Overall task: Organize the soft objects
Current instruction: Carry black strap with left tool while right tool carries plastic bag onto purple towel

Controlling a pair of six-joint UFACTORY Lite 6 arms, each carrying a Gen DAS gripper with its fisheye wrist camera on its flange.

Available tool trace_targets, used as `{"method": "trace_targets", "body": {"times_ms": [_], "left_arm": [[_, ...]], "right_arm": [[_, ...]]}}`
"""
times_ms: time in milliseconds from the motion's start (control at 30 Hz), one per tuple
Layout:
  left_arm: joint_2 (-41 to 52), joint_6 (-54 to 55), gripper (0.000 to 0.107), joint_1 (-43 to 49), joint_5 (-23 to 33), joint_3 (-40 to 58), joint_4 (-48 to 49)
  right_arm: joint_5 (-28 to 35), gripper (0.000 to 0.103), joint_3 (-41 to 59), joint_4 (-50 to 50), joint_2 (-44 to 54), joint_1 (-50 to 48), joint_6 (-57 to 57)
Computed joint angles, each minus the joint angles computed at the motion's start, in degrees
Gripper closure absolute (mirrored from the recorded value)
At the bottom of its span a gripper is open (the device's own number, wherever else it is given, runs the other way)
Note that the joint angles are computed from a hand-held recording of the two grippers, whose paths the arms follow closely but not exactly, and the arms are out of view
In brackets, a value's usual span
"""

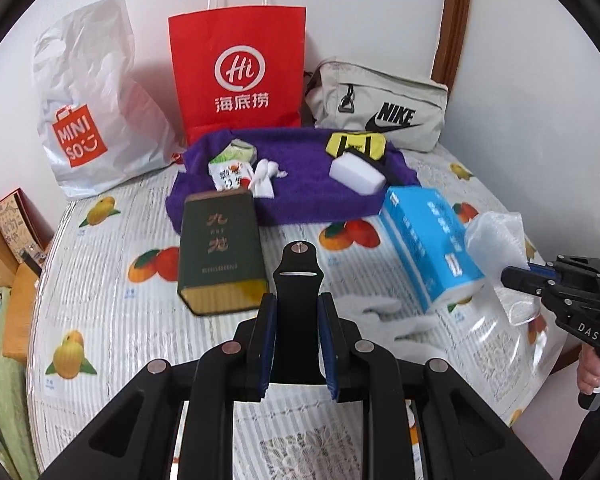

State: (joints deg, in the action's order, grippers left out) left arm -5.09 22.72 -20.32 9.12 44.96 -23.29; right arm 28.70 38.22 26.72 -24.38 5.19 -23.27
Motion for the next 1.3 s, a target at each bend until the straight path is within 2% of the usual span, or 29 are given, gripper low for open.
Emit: {"method": "trace_targets", "body": {"times_ms": [67,367,867,1300], "left_arm": [[1.3,-2.47,0.087,0.19,0.42,2.11,2.12],[7.72,-1.26,0.087,1.77,2.54,12.15,1.12],[24.56,8.64,0.087,5.24,8.21,33.4,-7.11],[38.25,5.56,0.087,7.09,14.39,52.94,-2.73]], "right_arm": [[0.01,0.095,2.37,0.67,2.33,-0.52,-1.28],[-0.74,0.095,13.56,2.34,13.92,-1.06,-4.56],[-1.39,0.095,32.11,1.08,33.67,-1.53,-3.39],[1.15,0.095,51.57,-1.14,50.31,-1.68,-0.05]]}}
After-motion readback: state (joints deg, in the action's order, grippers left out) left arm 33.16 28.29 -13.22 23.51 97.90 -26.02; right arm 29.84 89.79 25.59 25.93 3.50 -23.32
